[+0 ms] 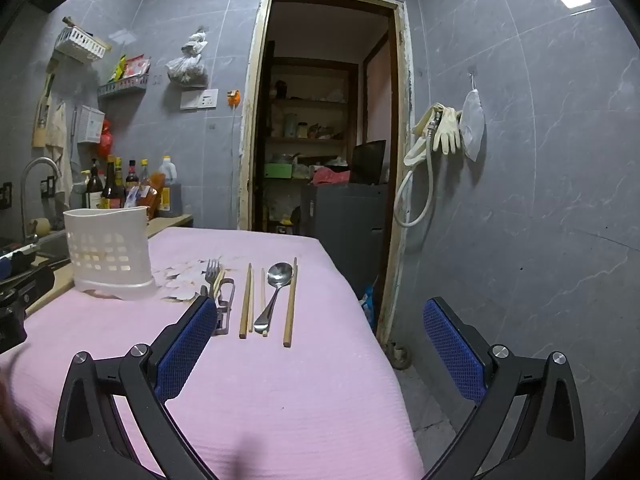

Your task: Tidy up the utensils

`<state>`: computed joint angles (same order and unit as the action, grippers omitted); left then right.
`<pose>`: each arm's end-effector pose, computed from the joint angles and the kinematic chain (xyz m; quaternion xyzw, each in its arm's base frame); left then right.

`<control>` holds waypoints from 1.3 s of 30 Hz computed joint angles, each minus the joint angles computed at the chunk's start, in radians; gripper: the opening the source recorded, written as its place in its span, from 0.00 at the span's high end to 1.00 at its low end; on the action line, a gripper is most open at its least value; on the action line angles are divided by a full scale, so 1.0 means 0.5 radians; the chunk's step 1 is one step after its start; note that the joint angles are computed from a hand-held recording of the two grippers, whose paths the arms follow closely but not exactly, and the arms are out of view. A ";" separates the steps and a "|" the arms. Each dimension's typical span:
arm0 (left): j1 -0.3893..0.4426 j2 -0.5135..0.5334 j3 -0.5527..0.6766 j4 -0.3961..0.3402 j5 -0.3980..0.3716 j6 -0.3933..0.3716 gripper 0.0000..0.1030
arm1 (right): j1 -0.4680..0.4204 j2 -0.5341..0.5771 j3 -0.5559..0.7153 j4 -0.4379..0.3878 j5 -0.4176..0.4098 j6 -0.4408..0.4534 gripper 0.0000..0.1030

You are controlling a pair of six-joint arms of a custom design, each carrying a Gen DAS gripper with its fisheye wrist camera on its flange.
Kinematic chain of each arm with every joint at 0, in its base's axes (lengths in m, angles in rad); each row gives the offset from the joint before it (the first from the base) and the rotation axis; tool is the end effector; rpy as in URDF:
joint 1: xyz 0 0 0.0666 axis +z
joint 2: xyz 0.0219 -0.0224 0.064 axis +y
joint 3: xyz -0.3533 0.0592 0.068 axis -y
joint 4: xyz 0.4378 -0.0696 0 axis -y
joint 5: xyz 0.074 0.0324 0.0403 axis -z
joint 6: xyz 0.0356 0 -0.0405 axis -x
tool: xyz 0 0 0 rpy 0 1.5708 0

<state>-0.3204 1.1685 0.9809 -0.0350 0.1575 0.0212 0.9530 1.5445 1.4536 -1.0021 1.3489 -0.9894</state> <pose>0.4562 -0.1577 0.3764 0.1646 0.7628 -0.1663 0.6028 0.3496 0.4313 0.3731 0.1616 0.7561 -0.1898 0.6052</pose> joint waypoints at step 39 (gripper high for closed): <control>-0.017 0.009 0.016 -0.026 -0.010 0.009 0.02 | 0.002 0.030 0.032 -0.018 -0.009 -0.015 0.00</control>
<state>-0.3290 1.1730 0.9888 -0.0478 0.1523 0.0258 0.9540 1.5596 1.4698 -1.0111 1.3445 -0.9970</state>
